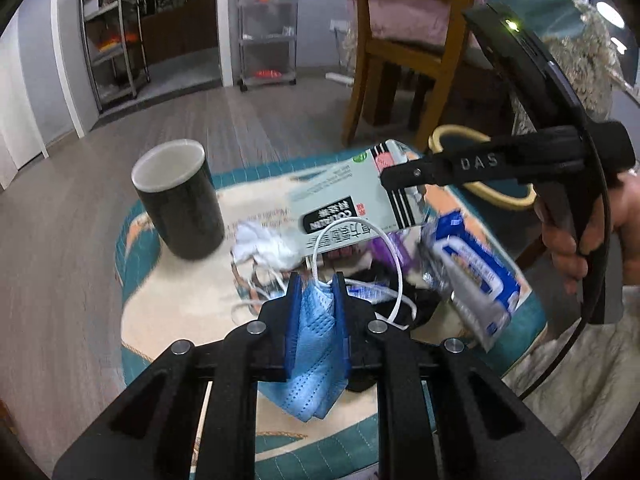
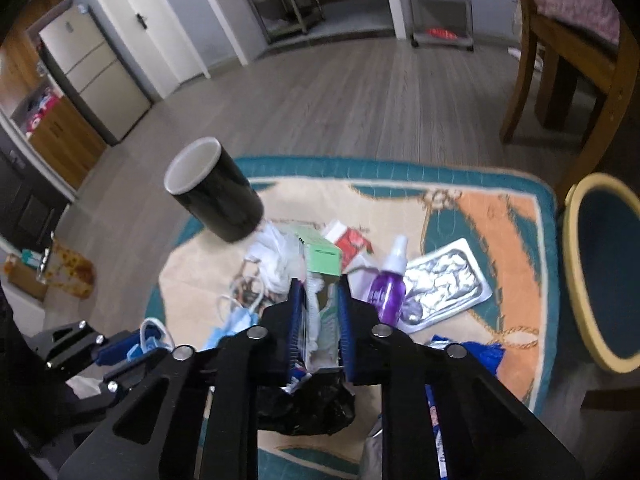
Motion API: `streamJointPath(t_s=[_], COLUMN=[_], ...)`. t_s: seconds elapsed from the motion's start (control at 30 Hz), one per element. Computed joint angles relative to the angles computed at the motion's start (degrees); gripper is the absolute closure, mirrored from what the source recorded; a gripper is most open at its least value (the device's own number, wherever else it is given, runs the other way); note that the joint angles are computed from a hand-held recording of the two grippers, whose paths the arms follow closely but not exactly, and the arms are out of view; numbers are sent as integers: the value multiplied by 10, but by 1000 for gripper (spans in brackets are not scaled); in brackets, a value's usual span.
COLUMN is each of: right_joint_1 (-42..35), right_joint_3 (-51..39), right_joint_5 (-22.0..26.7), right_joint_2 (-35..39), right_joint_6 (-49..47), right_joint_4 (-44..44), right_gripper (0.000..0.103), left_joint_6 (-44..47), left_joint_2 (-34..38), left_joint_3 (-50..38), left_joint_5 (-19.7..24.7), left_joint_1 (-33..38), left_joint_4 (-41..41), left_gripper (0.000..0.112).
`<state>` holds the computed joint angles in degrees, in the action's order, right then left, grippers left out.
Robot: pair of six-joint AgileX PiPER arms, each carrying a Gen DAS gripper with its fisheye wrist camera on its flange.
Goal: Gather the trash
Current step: 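Grasp the blue face mask with the left gripper while the right grasps a small green box, then carry the mask and green box to the wastebasket and release both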
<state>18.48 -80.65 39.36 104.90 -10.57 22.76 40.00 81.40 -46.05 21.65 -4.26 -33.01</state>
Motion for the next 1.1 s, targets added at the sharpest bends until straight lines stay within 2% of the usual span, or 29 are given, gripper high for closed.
streamJointPath(t_s=[0.23, 0.4, 0.67, 0.77, 0.97, 1.1], right_joint_1=[-22, -40, -134, -177, -278, -352], right_joint_3=[20, 31, 41, 45, 28, 19], right_joint_5=[-13, -23, -18, -15, 8, 22], right_joint_2=[-57, -98, -145, -164, -163, -151], right_joint_6=[-14, -25, -75, -109, -180, -228], right_joint_4=[17, 21, 83, 108, 153, 168], right_gripper=[88, 88, 88, 88, 88, 88], left_joint_6=[45, 35, -101, -191, -287, -354], left_joint_2=[-47, -47, -41, -21, 56, 143], left_joint_3=[-12, -24, -53, -80, -191, -301], left_joint_5=[14, 11, -18, -19, 13, 44], left_joint_1=[18, 8, -80, -128, -196, -259], left_joint_4=[-64, -67, 63, 158, 213, 276], left_gripper=[97, 97, 97, 97, 97, 97])
